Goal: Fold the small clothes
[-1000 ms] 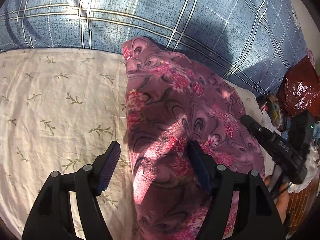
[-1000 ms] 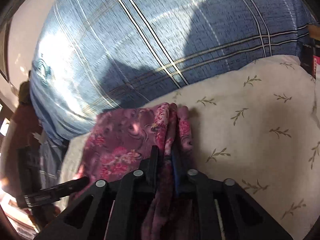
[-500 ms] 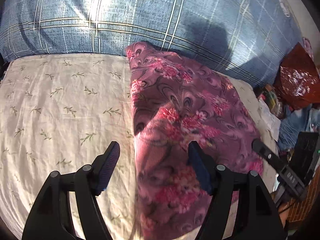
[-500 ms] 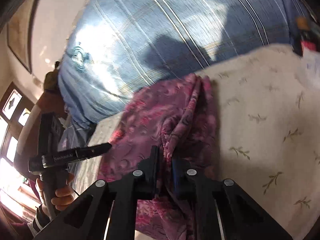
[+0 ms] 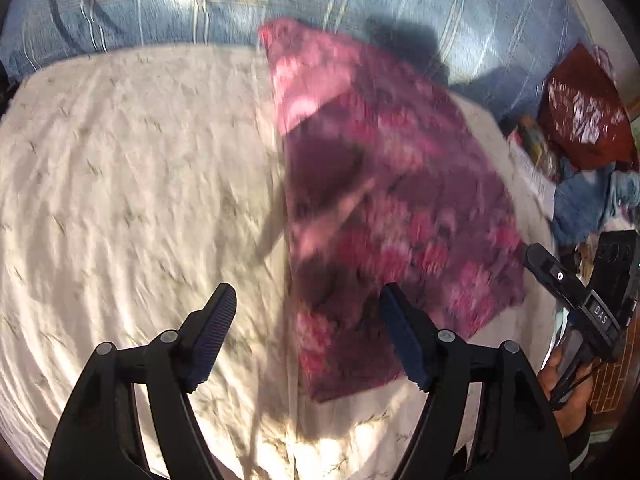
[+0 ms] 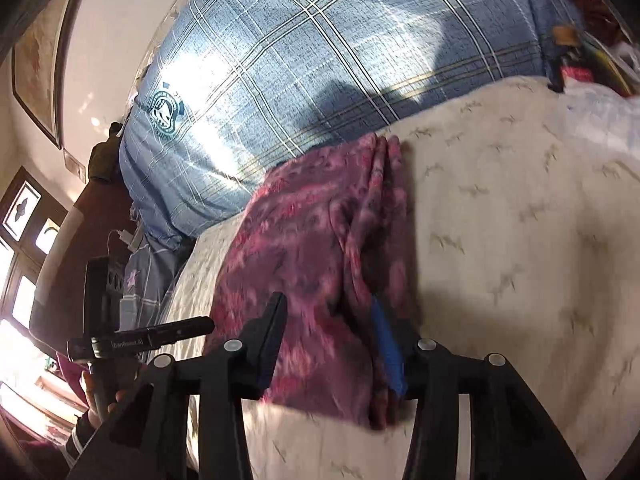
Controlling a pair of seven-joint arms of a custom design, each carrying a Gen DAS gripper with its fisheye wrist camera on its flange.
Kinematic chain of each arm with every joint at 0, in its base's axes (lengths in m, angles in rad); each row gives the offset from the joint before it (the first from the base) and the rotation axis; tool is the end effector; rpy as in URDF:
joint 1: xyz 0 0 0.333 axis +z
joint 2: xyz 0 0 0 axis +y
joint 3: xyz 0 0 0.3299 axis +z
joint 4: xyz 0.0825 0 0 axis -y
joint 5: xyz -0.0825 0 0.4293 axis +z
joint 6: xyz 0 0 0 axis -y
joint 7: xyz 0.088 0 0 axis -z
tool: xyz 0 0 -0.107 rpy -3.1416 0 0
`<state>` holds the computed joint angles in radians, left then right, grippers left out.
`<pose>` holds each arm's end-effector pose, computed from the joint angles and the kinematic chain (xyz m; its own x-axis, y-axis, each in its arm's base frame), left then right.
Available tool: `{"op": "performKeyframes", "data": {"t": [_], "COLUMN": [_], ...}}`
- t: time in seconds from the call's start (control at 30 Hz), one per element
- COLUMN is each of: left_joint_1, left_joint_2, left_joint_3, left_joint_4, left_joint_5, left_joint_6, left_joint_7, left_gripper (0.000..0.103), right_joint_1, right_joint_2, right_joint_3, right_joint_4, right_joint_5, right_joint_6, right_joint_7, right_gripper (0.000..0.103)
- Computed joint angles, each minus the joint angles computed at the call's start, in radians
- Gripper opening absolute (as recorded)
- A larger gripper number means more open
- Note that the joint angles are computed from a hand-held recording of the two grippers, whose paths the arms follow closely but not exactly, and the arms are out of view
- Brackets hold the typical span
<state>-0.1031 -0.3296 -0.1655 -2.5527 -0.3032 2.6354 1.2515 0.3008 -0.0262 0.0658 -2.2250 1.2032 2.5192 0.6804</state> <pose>0.4702 -0.1216 0.4114 0.2222 -0.9294 0.2948 -0.9013 -0.3111 -0.3014 0.5477 0.2013 0.4009 0.4374 -0.7066 -0.5563 -0.8462 -0.1142 -0.5204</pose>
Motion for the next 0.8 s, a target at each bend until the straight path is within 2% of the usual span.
{"op": "performKeyframes", "data": {"t": [0.03,0.07,0.1,0.13,0.17,0.2,0.23,0.33,0.4,0.47,0.57,0.6,0.63,0.67,0.7,0.73,0.8], "left_joint_1": [0.027,0.034,0.051,0.039,0.004,-0.031,-0.039,0.002,0.032,0.014,0.027,0.038,0.045,0.046,0.043,0.044,0.052], "left_joint_2": [0.030,0.025,0.013,0.005,-0.005,-0.026,-0.046,-0.075,-0.036,0.038,0.164,0.213,0.244,0.294,0.332,0.335,0.318], "left_joint_3": [-0.035,-0.057,-0.085,-0.077,-0.043,-0.003,0.013,0.013,0.014,0.048,0.039,0.031,0.021,0.021,0.024,0.025,0.034], "left_joint_4": [0.009,-0.007,-0.005,0.001,-0.003,-0.011,-0.019,-0.009,0.046,0.117,0.219,0.254,0.274,0.306,0.329,0.321,0.322], "left_joint_5": [0.021,0.113,0.188,0.193,0.143,0.077,0.046,0.047,0.048,-0.020,-0.034,-0.005,0.039,0.049,0.011,-0.057,-0.145], "left_joint_6": [0.004,0.045,0.029,0.006,0.003,0.004,0.011,0.053,0.057,0.055,0.047,0.036,0.015,-0.015,-0.021,0.011,-0.011], "left_joint_7": [-0.012,-0.067,-0.097,-0.089,-0.038,0.022,0.048,0.049,0.025,0.058,0.045,0.025,-0.016,-0.020,0.004,0.050,0.155], "left_gripper": [0.075,0.076,0.076,0.076,0.075,0.075,0.075,0.076,0.076,0.076,0.076,0.076,0.076,0.077,0.083,0.084,0.084], "right_joint_1": [0.011,0.019,0.022,0.016,0.014,0.017,0.017,0.014,0.015,0.020,0.025,0.033,0.073,0.080,0.052,0.022,0.002], "right_joint_2": [0.002,0.017,0.004,0.001,-0.006,-0.018,-0.030,-0.021,0.021,0.071,0.153,0.180,0.219,0.257,0.264,0.262,0.258], "right_joint_3": [0.008,0.015,0.012,0.014,0.009,0.001,-0.007,-0.025,-0.014,0.009,0.043,0.047,0.024,0.036,0.073,0.103,0.096], "right_joint_4": [-0.018,-0.033,-0.044,-0.042,-0.035,-0.032,-0.026,0.046,0.112,0.170,0.231,0.244,0.261,0.265,0.261,0.259,0.283], "right_joint_5": [-0.062,-0.097,-0.062,-0.070,-0.087,-0.040,0.032,0.177,0.193,0.181,0.148,0.087,-0.044,-0.155,-0.196,-0.167,-0.208], "right_joint_6": [0.056,0.102,0.112,0.105,0.087,0.081,0.075,0.032,0.023,0.029,0.048,0.067,0.111,0.166,0.206,0.206,0.118], "right_joint_7": [0.035,0.037,0.004,0.036,0.083,0.059,0.012,-0.071,-0.072,-0.068,-0.044,0.011,0.114,0.164,0.159,0.122,0.196], "right_gripper": [0.025,0.019,0.018,0.021,0.022,0.026,0.026,0.030,0.033,0.033,0.033,0.032,0.029,0.030,0.030,0.030,0.031]}}
